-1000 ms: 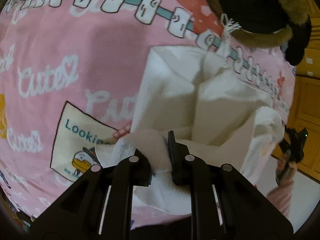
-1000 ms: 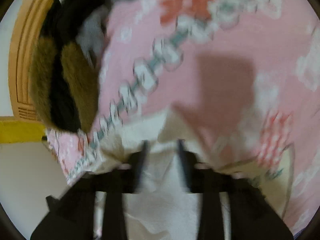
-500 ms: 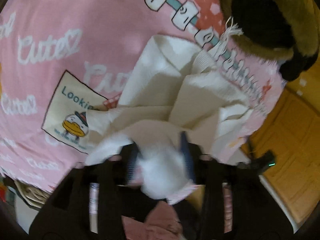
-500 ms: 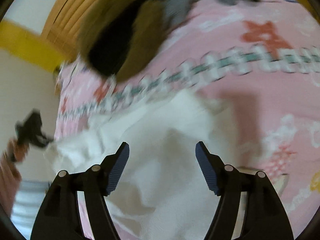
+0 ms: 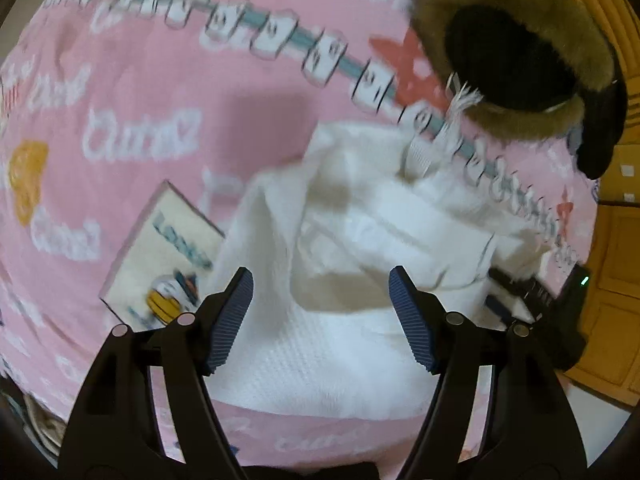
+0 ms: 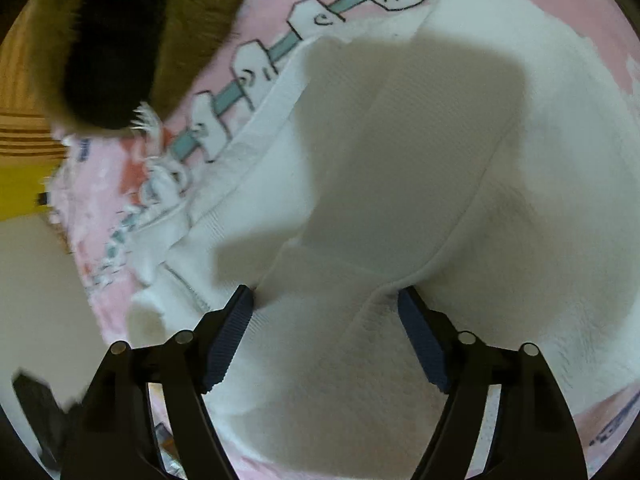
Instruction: Fold large clothes
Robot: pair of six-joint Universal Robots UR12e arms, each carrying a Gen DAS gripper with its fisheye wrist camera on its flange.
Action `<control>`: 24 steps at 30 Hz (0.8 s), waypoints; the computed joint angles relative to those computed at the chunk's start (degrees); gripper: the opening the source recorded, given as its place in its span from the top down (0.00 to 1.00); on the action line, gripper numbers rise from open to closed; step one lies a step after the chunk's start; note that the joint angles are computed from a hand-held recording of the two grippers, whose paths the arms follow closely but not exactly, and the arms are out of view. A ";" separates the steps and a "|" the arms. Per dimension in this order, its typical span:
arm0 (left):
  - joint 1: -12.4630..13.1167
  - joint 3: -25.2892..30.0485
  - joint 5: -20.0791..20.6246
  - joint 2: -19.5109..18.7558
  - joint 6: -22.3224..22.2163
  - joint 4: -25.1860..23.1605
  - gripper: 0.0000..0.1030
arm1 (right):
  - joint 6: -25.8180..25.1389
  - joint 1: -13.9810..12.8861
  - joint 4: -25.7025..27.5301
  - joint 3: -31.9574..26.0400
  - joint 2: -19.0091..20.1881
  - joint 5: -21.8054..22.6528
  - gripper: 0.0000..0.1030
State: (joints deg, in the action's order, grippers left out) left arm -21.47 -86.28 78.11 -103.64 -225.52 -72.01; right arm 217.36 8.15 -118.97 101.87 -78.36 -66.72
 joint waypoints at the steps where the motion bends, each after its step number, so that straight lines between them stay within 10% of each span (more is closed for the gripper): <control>1: -0.47 -1.11 0.45 0.08 -1.50 1.56 0.33 | 0.67 0.27 0.32 -0.13 0.13 -1.37 0.71; 3: -1.65 -2.56 1.85 -0.43 -2.99 3.57 0.33 | 0.56 0.09 1.92 -0.35 0.03 -1.32 0.91; 10: -4.83 -1.85 13.31 -2.94 -4.37 11.92 0.33 | -1.80 -2.92 -5.94 1.25 -4.44 0.48 0.93; 18: -5.96 10.17 31.57 -10.54 2.15 7.16 0.33 | -1.87 -5.82 -11.02 1.89 -1.93 5.52 0.92; 20: -5.82 11.45 31.45 -10.75 2.65 5.08 0.33 | -3.30 -6.63 -12.08 3.02 -1.32 7.51 0.88; 24: -7.03 9.97 28.86 -8.76 5.22 4.79 0.33 | 0.41 -10.40 -21.64 6.92 -2.83 13.55 0.49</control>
